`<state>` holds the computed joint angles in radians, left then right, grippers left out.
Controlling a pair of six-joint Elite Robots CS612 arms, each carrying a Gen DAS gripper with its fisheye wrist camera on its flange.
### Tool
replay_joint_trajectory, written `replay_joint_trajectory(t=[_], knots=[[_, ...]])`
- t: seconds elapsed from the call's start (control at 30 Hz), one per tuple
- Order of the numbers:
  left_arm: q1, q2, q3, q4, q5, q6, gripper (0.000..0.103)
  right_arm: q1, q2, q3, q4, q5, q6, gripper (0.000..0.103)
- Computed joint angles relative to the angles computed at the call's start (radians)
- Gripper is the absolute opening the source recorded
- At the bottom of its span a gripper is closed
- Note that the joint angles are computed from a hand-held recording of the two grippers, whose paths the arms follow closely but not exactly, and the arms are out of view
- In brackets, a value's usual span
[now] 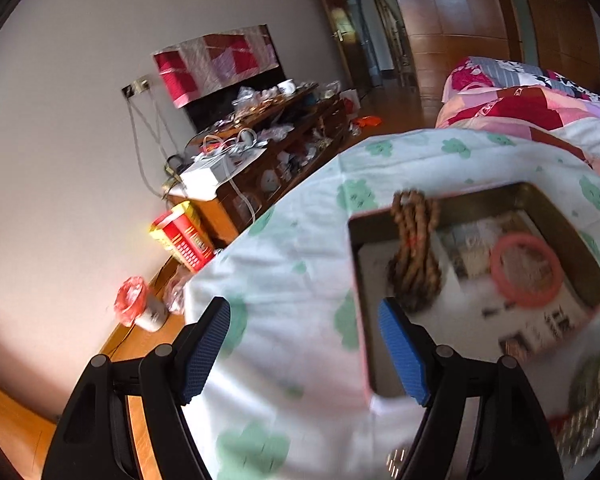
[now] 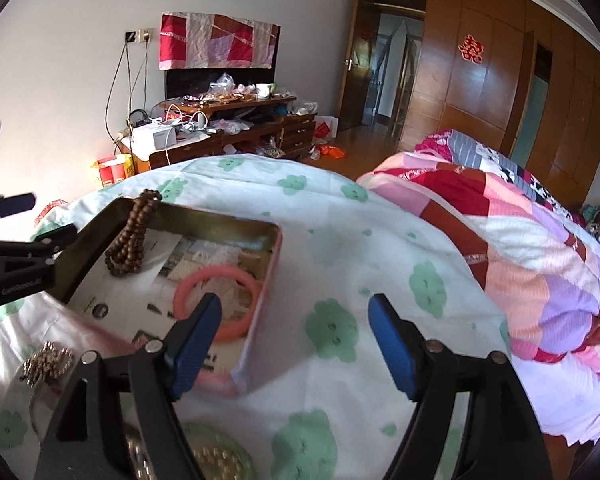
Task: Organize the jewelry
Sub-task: 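Withdraw both tools from the tin back toward the remaining jewelry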
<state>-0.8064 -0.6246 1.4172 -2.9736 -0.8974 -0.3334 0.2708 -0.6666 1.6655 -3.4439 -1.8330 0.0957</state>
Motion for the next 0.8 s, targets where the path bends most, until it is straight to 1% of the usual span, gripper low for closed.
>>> replay_joint_trajectory(t=[0.17,0.27,0.37,0.47,0.6,0.73,0.8], knots=[[-0.023,-0.058,0.123,-0.032,-0.019,-0.079,0.076,0.001,-0.020,0.058,-0.017,0.001,0.024,0.080],[-0.039,-0.077,0.172,-0.046,-0.023,-0.100,0.076,0.002,-0.027,0.090,-0.035,0.005,0.031,0.081],[-0.051,-0.087,0.200,-0.034,-0.022,-0.109,0.076,0.005,-0.030,0.112,-0.035,0.003,0.036,0.081],[-0.055,-0.090,0.216,-0.039,-0.025,-0.119,0.076,0.010,-0.029,0.123,-0.035,-0.005,0.033,0.081],[-0.050,-0.088,0.219,-0.046,-0.055,-0.146,0.076,0.015,-0.027,0.132,-0.041,-0.004,0.031,0.081],[-0.057,-0.080,0.208,-0.064,-0.062,-0.118,0.076,0.023,-0.022,0.134,-0.051,-0.008,0.015,0.081],[-0.059,-0.077,0.203,-0.056,-0.064,-0.111,0.076,0.027,-0.019,0.132,-0.054,-0.014,0.004,0.081]])
